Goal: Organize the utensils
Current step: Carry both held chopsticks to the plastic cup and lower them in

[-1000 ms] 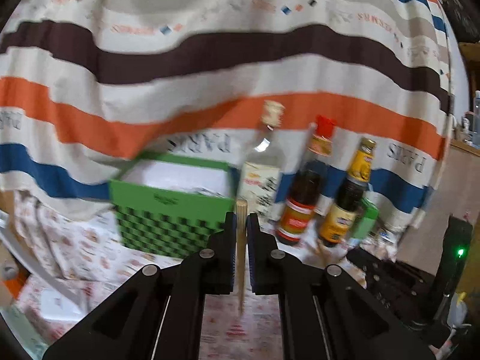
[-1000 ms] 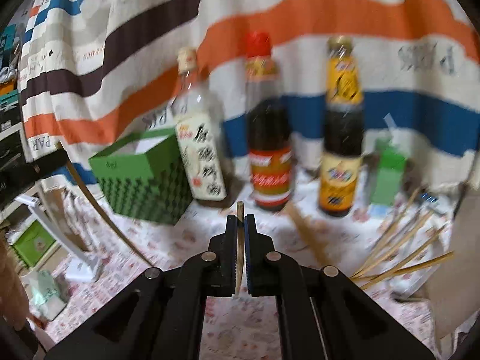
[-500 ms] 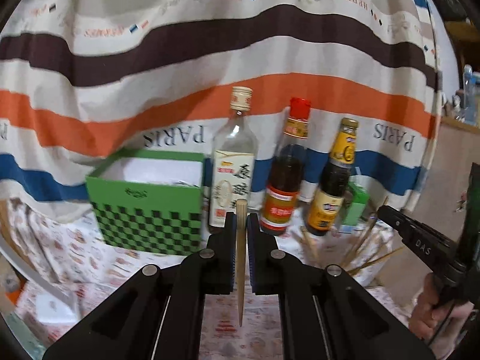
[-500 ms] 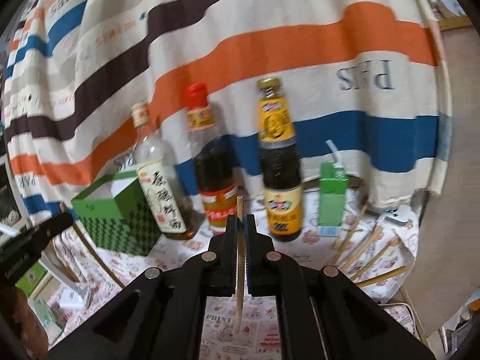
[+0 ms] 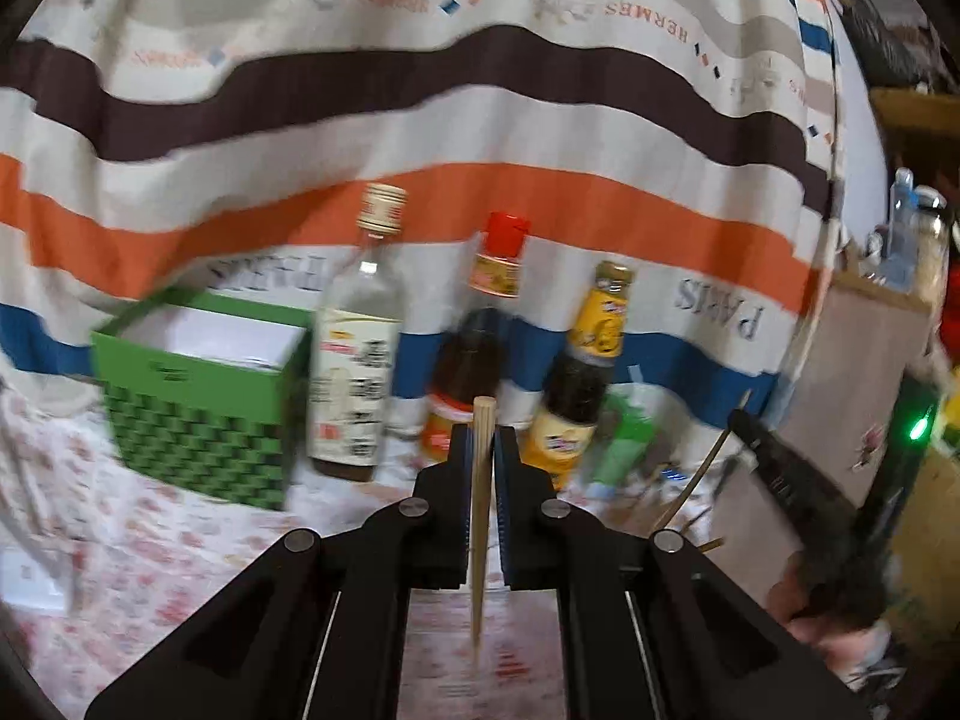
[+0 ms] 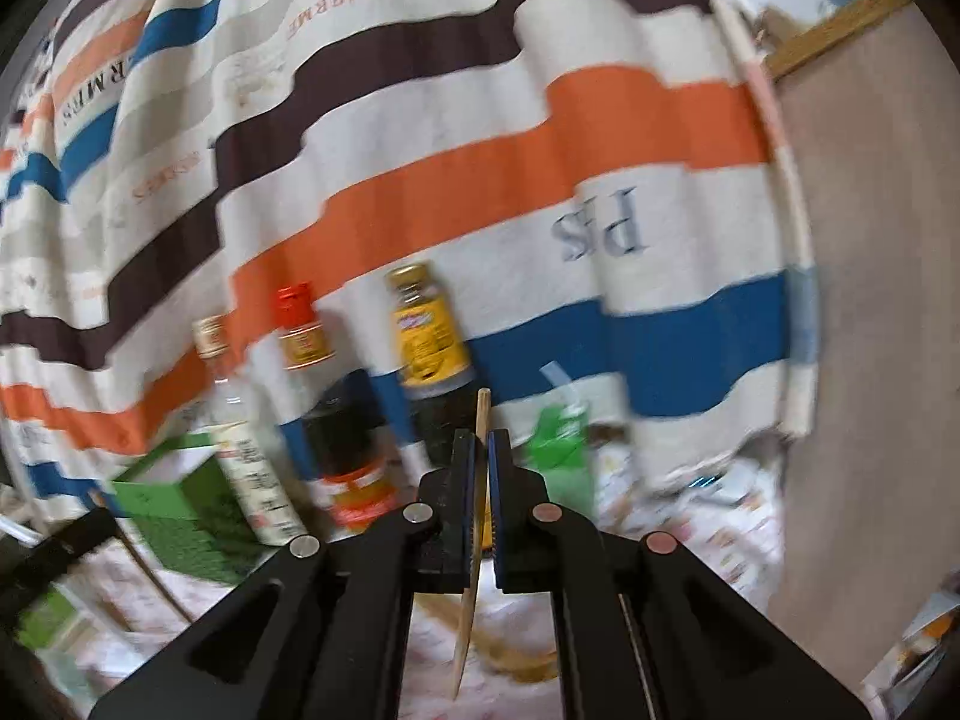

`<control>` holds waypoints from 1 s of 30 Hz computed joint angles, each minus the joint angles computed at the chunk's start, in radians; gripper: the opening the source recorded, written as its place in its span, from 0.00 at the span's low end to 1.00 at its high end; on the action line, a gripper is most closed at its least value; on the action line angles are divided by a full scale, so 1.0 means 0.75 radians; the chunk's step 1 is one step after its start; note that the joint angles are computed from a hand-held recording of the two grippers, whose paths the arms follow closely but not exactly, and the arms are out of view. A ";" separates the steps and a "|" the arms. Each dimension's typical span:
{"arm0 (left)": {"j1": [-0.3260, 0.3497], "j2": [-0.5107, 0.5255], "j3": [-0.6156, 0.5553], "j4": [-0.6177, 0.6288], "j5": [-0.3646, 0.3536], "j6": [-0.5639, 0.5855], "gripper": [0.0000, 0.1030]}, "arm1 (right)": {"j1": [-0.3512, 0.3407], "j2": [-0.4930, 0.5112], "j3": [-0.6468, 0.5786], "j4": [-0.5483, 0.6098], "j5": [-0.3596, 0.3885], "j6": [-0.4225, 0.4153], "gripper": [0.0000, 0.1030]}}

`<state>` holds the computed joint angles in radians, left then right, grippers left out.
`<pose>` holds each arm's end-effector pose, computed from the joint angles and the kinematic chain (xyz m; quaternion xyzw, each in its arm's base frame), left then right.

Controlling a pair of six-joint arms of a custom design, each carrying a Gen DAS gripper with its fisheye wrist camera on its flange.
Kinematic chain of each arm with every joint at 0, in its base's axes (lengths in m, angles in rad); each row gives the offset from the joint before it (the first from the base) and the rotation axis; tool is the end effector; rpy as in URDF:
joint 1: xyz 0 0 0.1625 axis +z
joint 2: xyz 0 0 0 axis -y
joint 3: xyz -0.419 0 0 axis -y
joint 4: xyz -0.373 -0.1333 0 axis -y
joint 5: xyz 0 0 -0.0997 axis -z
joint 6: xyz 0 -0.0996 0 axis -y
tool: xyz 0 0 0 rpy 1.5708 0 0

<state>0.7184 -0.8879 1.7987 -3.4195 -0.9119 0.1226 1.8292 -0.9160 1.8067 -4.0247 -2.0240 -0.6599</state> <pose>-0.3356 -0.5514 0.2267 0.2662 0.8142 -0.5025 0.1170 0.2349 -0.5379 0.3038 0.1647 -0.6901 0.6408 0.2931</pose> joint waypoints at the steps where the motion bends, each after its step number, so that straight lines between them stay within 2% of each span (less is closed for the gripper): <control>1: 0.012 0.004 -0.028 0.062 -0.047 -0.036 0.06 | -0.006 0.007 -0.014 -0.020 -0.009 -0.030 0.05; 2: 0.026 0.013 -0.062 0.118 -0.102 -0.074 0.06 | -0.024 -0.016 0.002 0.001 0.023 -0.005 0.05; 4: 0.043 0.038 -0.110 0.160 -0.177 -0.101 0.06 | -0.076 -0.093 0.055 0.110 0.143 0.183 0.05; 5: 0.050 0.057 -0.135 0.165 -0.193 -0.113 0.06 | -0.091 -0.113 0.067 0.132 0.179 0.233 0.05; 9: 0.090 0.145 -0.256 0.184 -0.283 -0.164 0.06 | -0.119 -0.117 0.084 0.057 0.239 0.245 0.05; 10: 0.097 0.172 -0.290 0.180 -0.283 -0.170 0.06 | -0.129 -0.116 0.087 0.035 0.261 0.258 0.05; 13: 0.104 0.248 -0.386 0.172 -0.225 -0.161 0.06 | -0.140 -0.091 0.069 -0.024 0.244 0.265 0.05; 15: 0.113 0.288 -0.436 0.173 -0.206 -0.160 0.06 | -0.160 -0.098 0.069 0.007 0.277 0.292 0.05; 17: 0.124 0.318 -0.471 0.172 -0.204 -0.165 0.06 | -0.162 -0.086 0.040 0.065 0.223 0.317 0.05; 19: 0.136 0.342 -0.488 0.143 -0.218 -0.151 0.06 | -0.154 -0.050 -0.002 0.065 0.154 0.278 0.05; 21: 0.154 0.357 -0.505 0.161 -0.248 -0.154 0.06 | -0.163 -0.052 -0.004 0.101 0.158 0.290 0.05; 23: 0.165 0.372 -0.521 0.197 -0.238 -0.159 0.06 | -0.171 -0.056 -0.009 0.138 0.149 0.318 0.05; 25: 0.174 0.397 -0.540 0.205 -0.227 -0.149 0.06 | -0.171 -0.057 -0.024 0.194 0.109 0.326 0.05; 27: 0.191 0.420 -0.559 0.231 -0.262 -0.149 0.06 | -0.172 -0.058 -0.041 0.254 0.070 0.333 0.05; 30: 0.197 0.472 -0.600 0.274 -0.240 -0.131 0.06 | -0.180 -0.066 -0.063 0.387 0.018 0.338 0.05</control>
